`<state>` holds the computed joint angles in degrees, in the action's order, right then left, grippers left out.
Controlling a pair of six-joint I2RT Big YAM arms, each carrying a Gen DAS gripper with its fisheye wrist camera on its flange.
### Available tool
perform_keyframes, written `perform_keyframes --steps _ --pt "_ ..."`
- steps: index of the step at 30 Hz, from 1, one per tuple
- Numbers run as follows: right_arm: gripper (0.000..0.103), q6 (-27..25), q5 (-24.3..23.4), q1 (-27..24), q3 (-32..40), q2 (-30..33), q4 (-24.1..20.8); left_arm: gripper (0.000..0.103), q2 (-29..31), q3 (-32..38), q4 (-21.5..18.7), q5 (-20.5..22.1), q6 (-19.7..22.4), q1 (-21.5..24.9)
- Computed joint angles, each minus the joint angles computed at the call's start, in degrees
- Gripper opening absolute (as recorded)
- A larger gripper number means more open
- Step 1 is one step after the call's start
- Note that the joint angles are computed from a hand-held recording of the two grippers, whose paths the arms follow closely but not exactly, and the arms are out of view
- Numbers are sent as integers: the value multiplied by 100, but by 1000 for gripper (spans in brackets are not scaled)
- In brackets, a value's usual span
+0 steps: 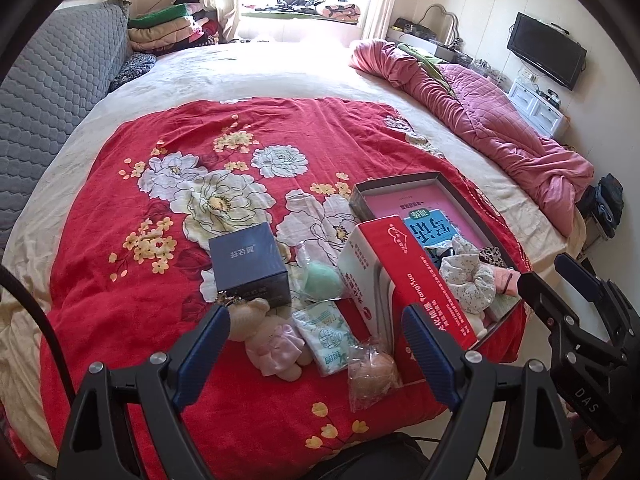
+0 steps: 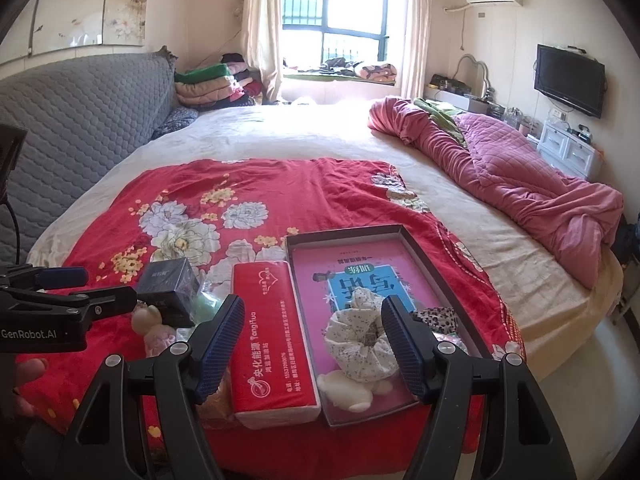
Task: Organize soft objects
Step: 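Grasp the plush bear in pink dress with the left tool while the right tool reaches the bagged bun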
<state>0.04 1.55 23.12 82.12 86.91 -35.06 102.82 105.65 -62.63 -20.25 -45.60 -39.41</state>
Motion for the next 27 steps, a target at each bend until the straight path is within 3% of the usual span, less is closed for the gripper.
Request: perform_keyframes --steps 14,27 --pt "72 -814 -20 685 -25 190 -279 87 -798 -1341 322 91 -564 440" --pt "72 -2014 -151 1034 -85 468 -665 87 -769 -1784 564 523 -714 566"
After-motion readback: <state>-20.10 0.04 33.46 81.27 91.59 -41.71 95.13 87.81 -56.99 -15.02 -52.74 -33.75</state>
